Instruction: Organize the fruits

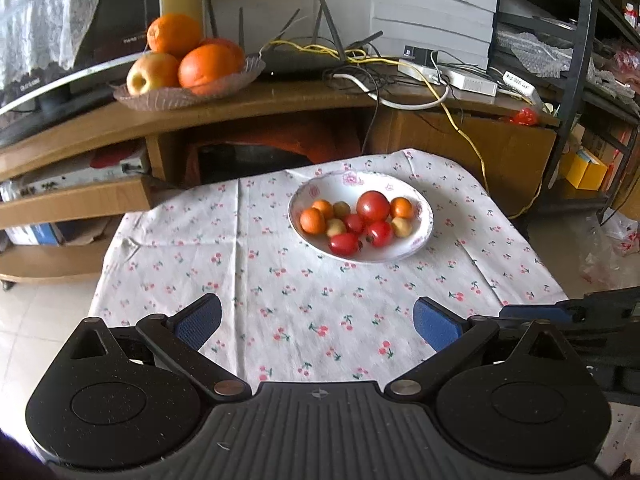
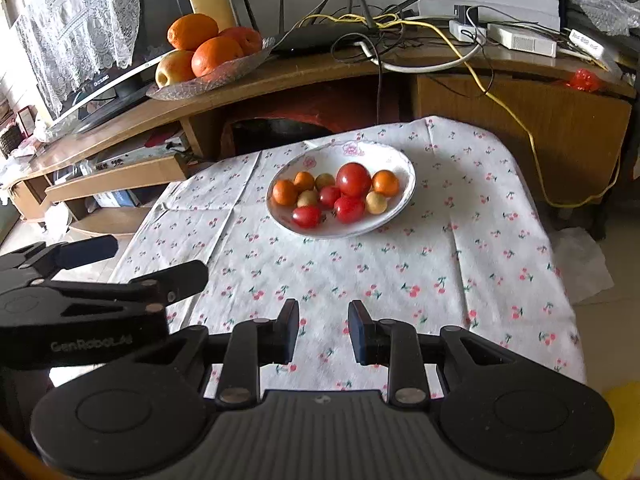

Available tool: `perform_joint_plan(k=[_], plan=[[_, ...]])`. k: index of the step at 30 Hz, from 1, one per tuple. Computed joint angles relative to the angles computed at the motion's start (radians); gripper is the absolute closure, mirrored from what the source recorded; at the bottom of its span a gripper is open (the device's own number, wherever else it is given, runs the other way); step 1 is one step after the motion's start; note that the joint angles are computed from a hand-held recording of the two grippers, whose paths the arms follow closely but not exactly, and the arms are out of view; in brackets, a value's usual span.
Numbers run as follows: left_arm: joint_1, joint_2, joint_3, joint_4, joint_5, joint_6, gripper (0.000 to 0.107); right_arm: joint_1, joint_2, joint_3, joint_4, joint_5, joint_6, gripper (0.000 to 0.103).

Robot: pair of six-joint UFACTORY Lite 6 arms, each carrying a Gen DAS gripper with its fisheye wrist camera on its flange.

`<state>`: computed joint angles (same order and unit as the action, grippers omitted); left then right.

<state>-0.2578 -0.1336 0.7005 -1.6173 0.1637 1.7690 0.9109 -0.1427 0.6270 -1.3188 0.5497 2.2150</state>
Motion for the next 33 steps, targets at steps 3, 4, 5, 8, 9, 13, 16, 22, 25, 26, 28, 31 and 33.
perform_joint_plan(k=[3, 4, 5, 8, 9, 13, 16, 22, 25, 26, 28, 31, 33], plan=[[-0.004, -0.025, -0.027, -0.035, -0.01, 0.037, 0.004, 0.019, 0.002, -0.006, 0.011, 0.008, 0.011, 0.077], [-0.004, -0.032, -0.036, -0.046, -0.01, 0.05, 0.004, 0.025, 0.001, -0.009, 0.014, 0.01, 0.017, 0.077], [-0.003, -0.037, -0.04, -0.032, -0.008, 0.036, 0.004, 0.031, 0.001, -0.011, 0.018, 0.013, 0.02, 0.077], [0.011, -0.053, -0.055, -0.008, 0.021, 0.02, 0.004, 0.05, 0.001, -0.016, 0.031, 0.025, 0.03, 0.077], [0.008, -0.062, -0.063, -0.032, 0.018, 0.042, 0.004, 0.053, 0.001, -0.018, 0.034, 0.026, 0.031, 0.077], [-0.003, -0.091, -0.089, -0.131, 0.004, 0.141, 0.004, 0.061, -0.007, -0.028, 0.04, 0.027, 0.041, 0.077], [-0.02, -0.108, -0.104, -0.287, -0.018, 0.303, 0.004, 0.068, -0.012, -0.032, 0.039, 0.032, 0.048, 0.077], [-0.013, -0.126, -0.108, -0.119, -0.013, 0.115, 0.004, 0.072, -0.015, -0.035, 0.038, 0.034, 0.053, 0.077], [0.003, -0.117, -0.098, 0.075, 0.008, -0.104, 0.004, 0.076, -0.017, -0.036, 0.038, 0.039, 0.053, 0.077], [0.008, -0.11, -0.093, 0.11, 0.018, -0.146, 0.004, 0.076, -0.02, -0.037, 0.038, 0.039, 0.054, 0.077], [0.019, -0.097, -0.083, 0.145, 0.036, -0.172, 0.004, 0.075, -0.022, -0.039, 0.038, 0.04, 0.055, 0.077], [0.031, -0.091, -0.084, 0.112, 0.053, -0.129, 0.004, 0.076, -0.017, -0.037, 0.041, 0.039, 0.051, 0.077], [0.035, -0.096, -0.092, 0.05, 0.06, -0.061, 0.004, 0.075, -0.015, -0.036, 0.039, 0.036, 0.052, 0.077]])
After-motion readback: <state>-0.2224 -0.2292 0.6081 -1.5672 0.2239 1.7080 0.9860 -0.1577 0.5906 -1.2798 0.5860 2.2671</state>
